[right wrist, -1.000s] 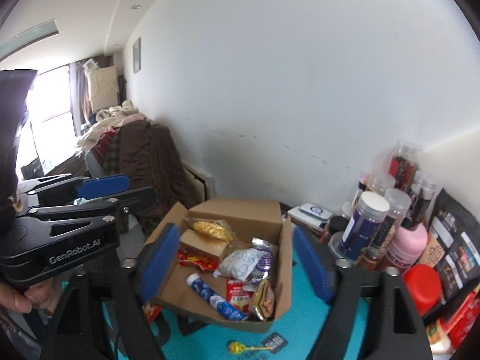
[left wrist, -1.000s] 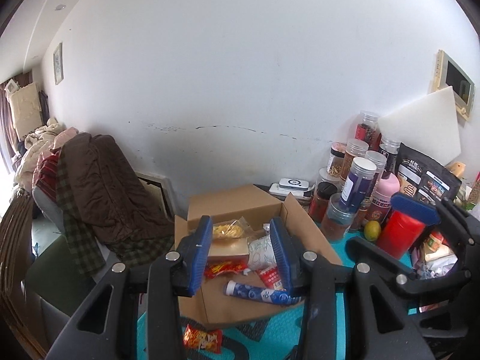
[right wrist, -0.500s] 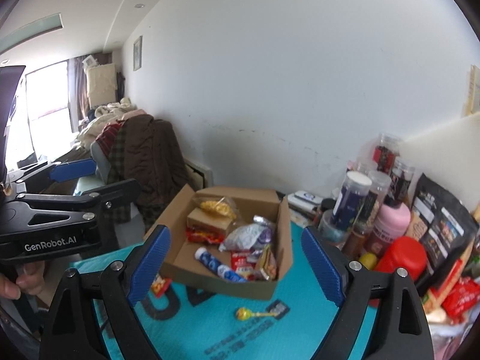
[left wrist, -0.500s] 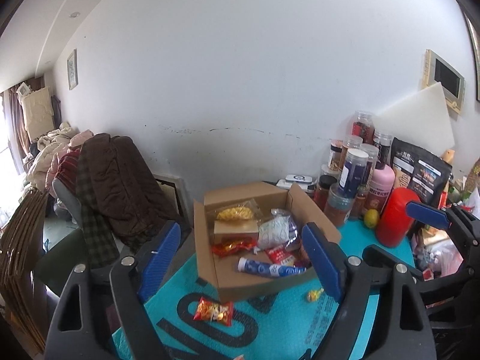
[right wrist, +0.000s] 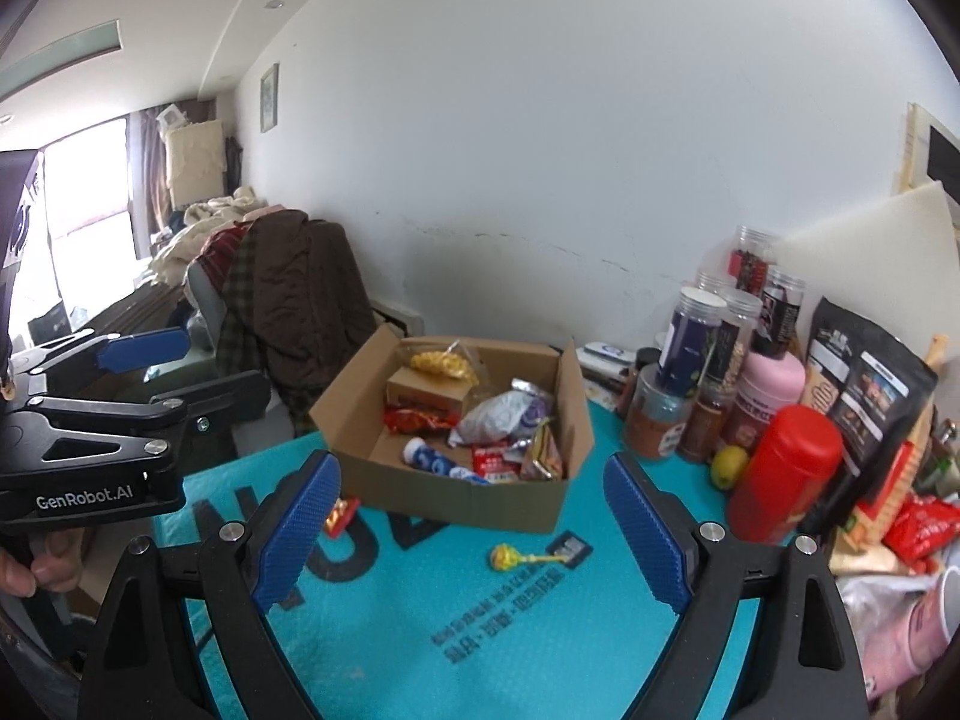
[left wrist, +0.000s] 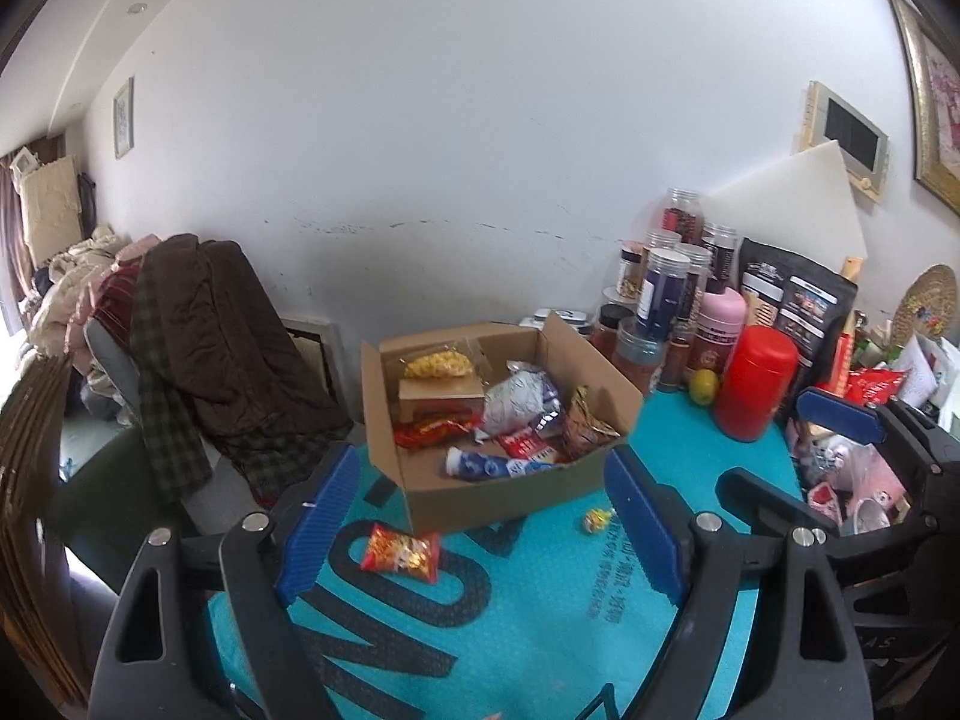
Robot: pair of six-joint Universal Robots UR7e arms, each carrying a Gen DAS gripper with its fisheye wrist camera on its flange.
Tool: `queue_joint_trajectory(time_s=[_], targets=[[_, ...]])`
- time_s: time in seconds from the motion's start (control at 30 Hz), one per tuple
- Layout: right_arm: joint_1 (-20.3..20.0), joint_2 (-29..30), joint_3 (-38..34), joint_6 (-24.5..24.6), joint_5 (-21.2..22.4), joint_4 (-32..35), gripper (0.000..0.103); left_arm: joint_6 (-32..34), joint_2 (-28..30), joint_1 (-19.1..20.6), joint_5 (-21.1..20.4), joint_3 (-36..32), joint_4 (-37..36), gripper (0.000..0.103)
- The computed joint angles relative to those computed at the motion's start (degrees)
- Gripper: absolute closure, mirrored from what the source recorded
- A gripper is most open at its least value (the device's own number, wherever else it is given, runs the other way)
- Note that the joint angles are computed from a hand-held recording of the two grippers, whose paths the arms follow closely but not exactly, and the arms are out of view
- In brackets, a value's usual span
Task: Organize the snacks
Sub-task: 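Withdraw both tools from the box back toward the table, then grasp the red-gold snack packet with the left tool while the right tool grasps the yellow lollipop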
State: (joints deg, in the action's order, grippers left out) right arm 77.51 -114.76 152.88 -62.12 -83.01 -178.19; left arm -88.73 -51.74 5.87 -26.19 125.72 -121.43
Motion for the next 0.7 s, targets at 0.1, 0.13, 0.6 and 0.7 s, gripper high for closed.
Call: queue_joint_trajectory(time_s=[0.1,0.13,0.6,0.7], targets=[[-1.8,-1.3,1.4,-1.3,1.1,-0.1,0.009,-0.2,0.2,-0.5,-1.0,1.2,-1.9,0.019],[-2.3,-1.3,1.9,-1.8,1.5,-0.8,0.009,-0.3,0.3,-0.6,-1.3,1.6,-2.6,0.019],[-5.5,6.1,3.3,-2.9,2.1,-4.9,0.009,3.6,2.4,2.8,-6.7,5.4,-14.3,0.019],[-5.7,9.5,2.8,-2.7,1.2,-6.5,0.009,5.2,2.9,4.0,-7.4,6.2,-17.5,0.019]])
